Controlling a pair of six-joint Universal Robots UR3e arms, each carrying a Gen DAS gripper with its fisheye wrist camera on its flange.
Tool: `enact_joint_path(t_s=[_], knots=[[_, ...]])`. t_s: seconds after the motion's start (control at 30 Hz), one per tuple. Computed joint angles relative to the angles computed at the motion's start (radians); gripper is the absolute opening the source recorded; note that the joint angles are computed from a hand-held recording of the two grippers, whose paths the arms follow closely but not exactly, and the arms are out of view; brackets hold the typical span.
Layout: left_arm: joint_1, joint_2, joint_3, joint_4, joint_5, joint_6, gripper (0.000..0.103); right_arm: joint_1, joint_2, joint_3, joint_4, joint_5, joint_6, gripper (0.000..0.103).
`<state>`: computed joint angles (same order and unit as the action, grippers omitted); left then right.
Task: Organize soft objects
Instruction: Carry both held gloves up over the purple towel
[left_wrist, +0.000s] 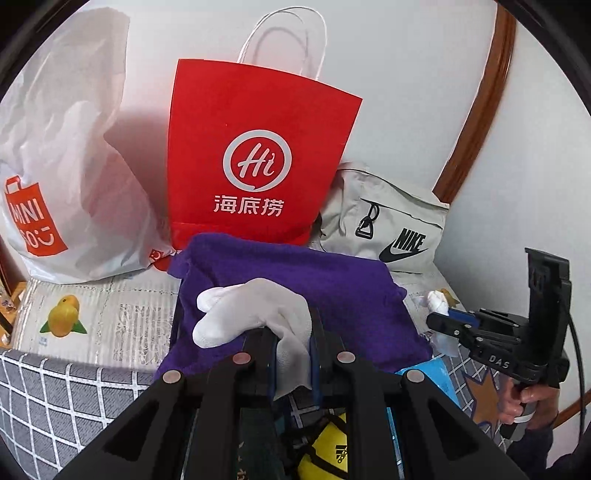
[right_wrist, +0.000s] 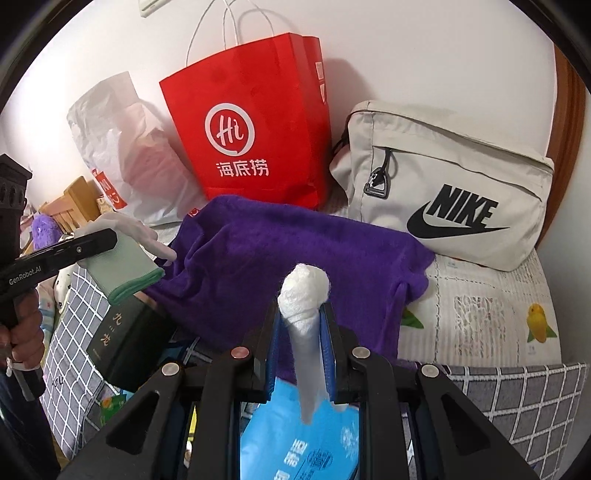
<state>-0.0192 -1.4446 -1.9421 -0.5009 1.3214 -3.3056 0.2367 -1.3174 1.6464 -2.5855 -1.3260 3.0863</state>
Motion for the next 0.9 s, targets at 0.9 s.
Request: enact_joint_path(t_s=[0.9], knots=[[-0.173, 0.144, -0.296, -0.046, -0.058, -0.133, 0.03, -0.015, -0.104, 0.187, -0.031, 0.019, -0.015, 0.02]])
